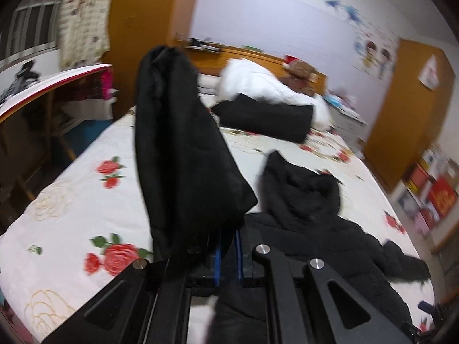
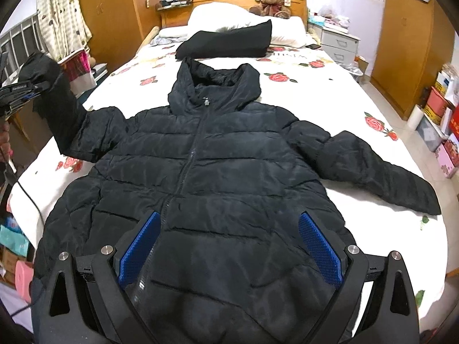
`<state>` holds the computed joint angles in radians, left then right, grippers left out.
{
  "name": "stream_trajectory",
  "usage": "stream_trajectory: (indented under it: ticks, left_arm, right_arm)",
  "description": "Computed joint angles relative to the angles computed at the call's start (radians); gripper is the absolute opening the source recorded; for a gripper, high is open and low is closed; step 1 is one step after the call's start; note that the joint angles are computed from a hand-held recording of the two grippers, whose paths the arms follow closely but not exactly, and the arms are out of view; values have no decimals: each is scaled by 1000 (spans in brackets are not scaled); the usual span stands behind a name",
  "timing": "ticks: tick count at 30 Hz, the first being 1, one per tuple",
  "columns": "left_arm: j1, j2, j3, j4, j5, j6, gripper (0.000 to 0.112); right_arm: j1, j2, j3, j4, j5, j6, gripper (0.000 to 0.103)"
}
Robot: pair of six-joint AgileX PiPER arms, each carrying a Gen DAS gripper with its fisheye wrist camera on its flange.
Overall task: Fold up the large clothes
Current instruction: 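Lift the sleeve with the left gripper and fold it across the jacket body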
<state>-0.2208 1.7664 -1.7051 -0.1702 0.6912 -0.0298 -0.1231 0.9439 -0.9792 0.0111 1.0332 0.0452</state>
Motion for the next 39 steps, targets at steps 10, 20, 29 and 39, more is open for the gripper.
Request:
stream_trajectory:
  ticks: [10,20,29,39]
  left_arm:
    - [-230,85,-27,-30,11,-72,8]
    - [-363,378,-262,-111,89,-83,8]
    - [-342,521,-431,-410,225,96,51]
    - [-148,245,-171,-222,69,81,55]
  right_arm:
    - [-430,-48,61,289,59,-392,97]
    - [-639,28,106,407,45,-594,97]
    - [-688,115,121,424,-9,-630,97]
    - [-585,118,46,435,-32,-573,97]
